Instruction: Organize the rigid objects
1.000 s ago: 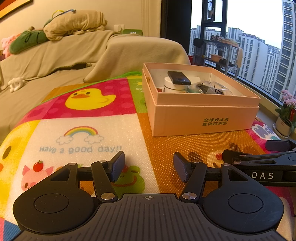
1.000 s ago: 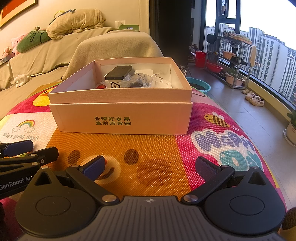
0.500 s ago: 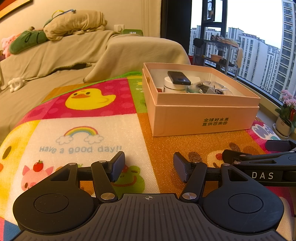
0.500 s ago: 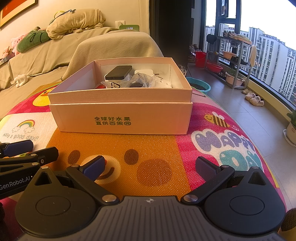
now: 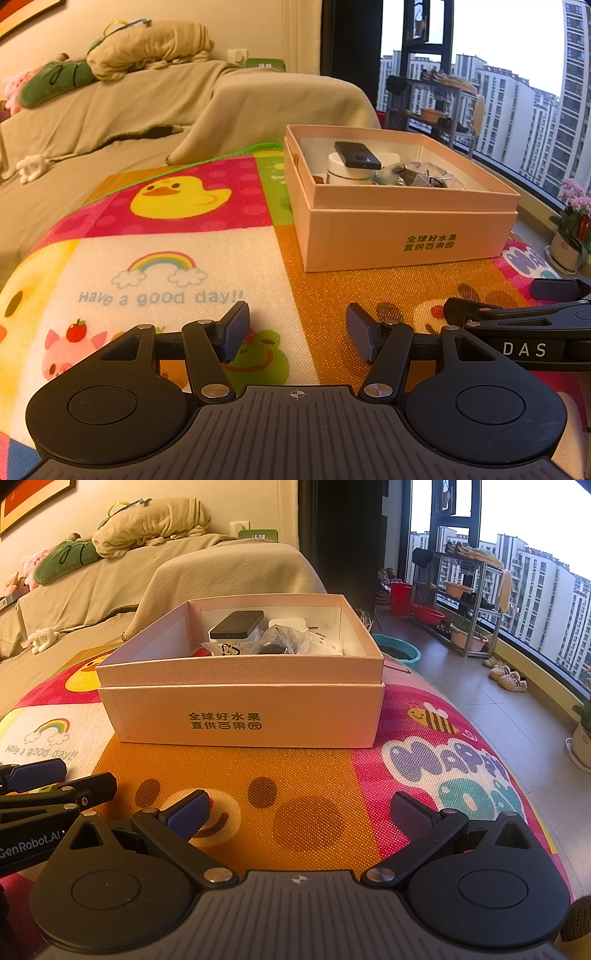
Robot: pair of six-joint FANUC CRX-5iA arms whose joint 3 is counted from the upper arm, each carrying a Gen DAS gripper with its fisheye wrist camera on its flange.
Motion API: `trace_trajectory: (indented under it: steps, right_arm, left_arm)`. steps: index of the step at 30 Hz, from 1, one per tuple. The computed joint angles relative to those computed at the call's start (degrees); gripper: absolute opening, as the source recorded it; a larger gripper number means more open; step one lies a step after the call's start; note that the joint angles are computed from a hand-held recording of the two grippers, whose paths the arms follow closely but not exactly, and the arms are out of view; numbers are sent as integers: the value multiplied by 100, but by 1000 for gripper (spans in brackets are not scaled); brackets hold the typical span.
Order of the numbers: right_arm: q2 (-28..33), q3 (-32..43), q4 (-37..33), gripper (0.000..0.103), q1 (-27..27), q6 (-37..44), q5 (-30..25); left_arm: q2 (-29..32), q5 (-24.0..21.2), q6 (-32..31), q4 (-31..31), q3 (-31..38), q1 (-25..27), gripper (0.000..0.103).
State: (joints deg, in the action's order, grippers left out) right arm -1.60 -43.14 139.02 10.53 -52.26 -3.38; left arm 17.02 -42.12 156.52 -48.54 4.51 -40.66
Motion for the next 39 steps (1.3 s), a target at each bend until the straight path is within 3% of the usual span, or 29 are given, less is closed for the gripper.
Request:
trace_trajectory:
  steps: [39]
  right_arm:
    - [-2,-5,-22,103,3,21,-4]
  left_arm:
    - [23,-27,-39,-2,28,4,64]
